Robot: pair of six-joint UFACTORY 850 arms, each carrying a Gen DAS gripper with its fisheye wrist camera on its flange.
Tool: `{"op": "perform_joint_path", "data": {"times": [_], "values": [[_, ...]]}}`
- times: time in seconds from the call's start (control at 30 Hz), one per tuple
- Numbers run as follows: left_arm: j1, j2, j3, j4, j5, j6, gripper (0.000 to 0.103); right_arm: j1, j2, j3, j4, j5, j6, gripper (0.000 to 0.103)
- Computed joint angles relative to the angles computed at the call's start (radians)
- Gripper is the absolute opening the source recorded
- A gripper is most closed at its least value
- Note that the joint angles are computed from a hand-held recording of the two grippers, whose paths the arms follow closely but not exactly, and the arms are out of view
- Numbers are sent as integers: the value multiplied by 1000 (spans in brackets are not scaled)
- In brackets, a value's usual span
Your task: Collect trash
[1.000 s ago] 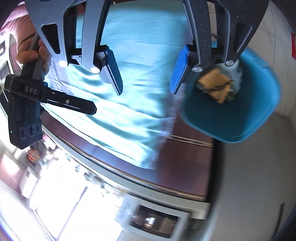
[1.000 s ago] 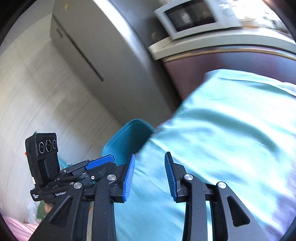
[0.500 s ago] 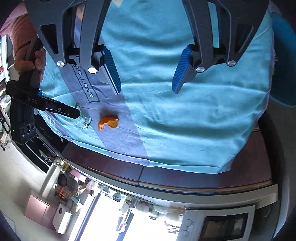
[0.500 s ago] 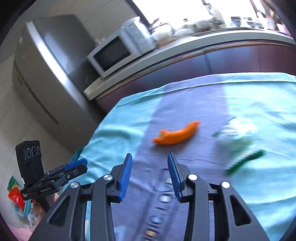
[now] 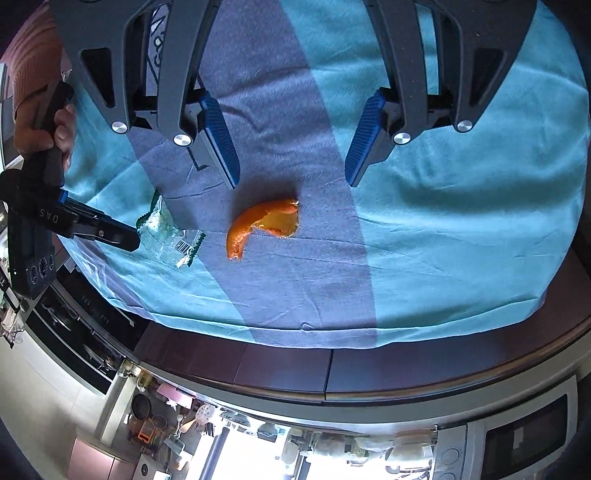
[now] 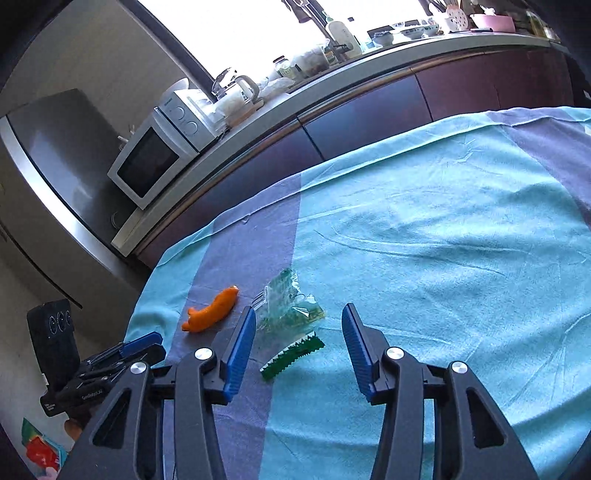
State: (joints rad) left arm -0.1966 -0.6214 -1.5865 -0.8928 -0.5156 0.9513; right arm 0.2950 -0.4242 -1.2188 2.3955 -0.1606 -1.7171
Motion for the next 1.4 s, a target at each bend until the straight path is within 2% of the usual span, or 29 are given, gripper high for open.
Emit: {"op": "perform_joint_path", "data": {"times": [0.3,0.4,0.47,0.53,0.57,0.7,0.8,0.87,1.13,1.4], "values": [[-39,-106,-154,167,-22,-167,61,-4,-46,-51,-280,-38,269,47],[-51,-124,-179,201,-22,-182,61,-2,-52,-59,-341,-38,315,42],[-57,-135,-195,216,-22,-190,61,-3,-53,-60,-380,-48,350,32],[-61,-136,-196,213,-18,-178,58,-3,-51,-56,-364,-54,327,24],[-63,-135,-195,211,-19,-173,53,-2,-49,-54,-356,-55,315,22],[-68,-120,-169,204,14,-158,43,0,-46,-50,-330,-60,275,19],[-73,-105,-146,207,42,-149,40,1,-42,-47,-310,-64,243,17],[-75,-92,-126,201,58,-135,39,1,-36,-40,-277,-72,207,4],[-82,-22,-18,150,137,-44,36,2,-20,-20,-208,-103,134,2],[-62,64,99,0,186,104,34,15,9,12,-79,-130,1,1]]}}
